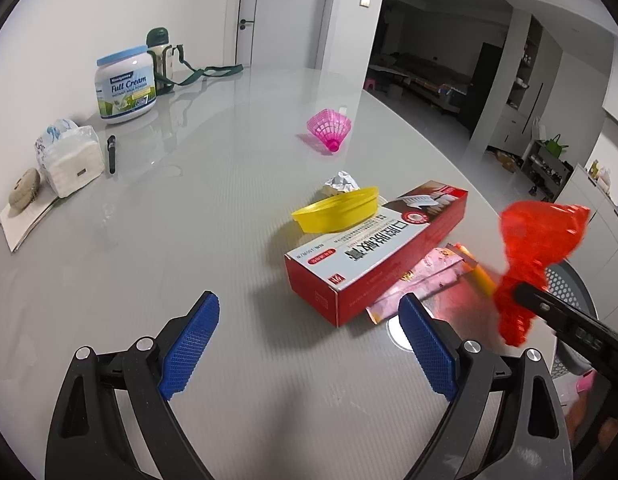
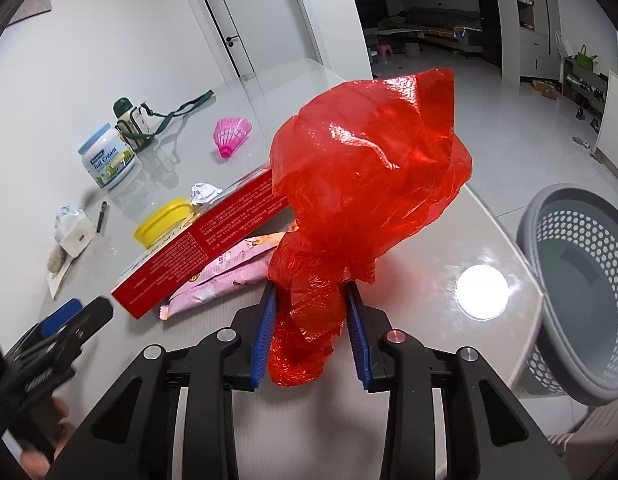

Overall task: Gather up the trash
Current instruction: 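Grasp the yellow foam dart with the left tool while the right tool holds the bag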

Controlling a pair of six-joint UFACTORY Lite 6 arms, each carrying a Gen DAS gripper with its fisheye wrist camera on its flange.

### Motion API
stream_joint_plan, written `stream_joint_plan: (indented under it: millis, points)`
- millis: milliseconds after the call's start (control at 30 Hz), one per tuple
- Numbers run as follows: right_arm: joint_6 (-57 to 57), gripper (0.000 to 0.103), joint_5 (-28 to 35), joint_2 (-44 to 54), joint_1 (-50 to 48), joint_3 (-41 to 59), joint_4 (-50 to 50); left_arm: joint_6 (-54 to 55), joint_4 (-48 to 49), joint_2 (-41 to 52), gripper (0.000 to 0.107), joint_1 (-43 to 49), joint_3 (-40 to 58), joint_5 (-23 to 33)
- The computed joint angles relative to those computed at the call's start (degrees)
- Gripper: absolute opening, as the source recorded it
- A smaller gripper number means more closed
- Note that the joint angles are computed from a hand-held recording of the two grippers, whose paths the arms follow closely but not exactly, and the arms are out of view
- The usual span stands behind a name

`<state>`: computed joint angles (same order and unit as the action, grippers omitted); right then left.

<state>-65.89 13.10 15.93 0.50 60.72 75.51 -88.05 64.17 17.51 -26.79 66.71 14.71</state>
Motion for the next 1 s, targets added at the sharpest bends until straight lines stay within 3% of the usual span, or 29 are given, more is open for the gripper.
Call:
stream_joint_plan:
  millis: [233, 433, 600, 767, 1000]
  points:
    - [-4.75, 0.033, 2.16, -4.38, -2.59, -4.09, 3.32, 10.37, -9.54, 3.97, 0.09, 2.65, 4.71, -3.89]
    - [-7.54, 0.033, 3.98, -6.76, -5.08, -6.34, 4.56, 12.6, -10.61, 8.49, 0.09, 2.07, 10.23, -1.33]
    - [-8.18, 0.033, 5.3, -7.71, -6.44, -7.38, 3.87, 20.61, -18.23, 12.63, 0.09, 2.12, 15.24, 0.93]
    - [-9.78, 0.033, 6.58, -9.3, -8.64, -8.66, 4.54, 14.14, -11.78, 11.45, 0.09, -0.97, 14.49, 3.14]
    - [-14.57, 0.033, 8.96, -12.22, -14.43, -11.65, 7.12, 13.05, -14.17, 13.89, 0.09, -8.11, 18.75, 5.19]
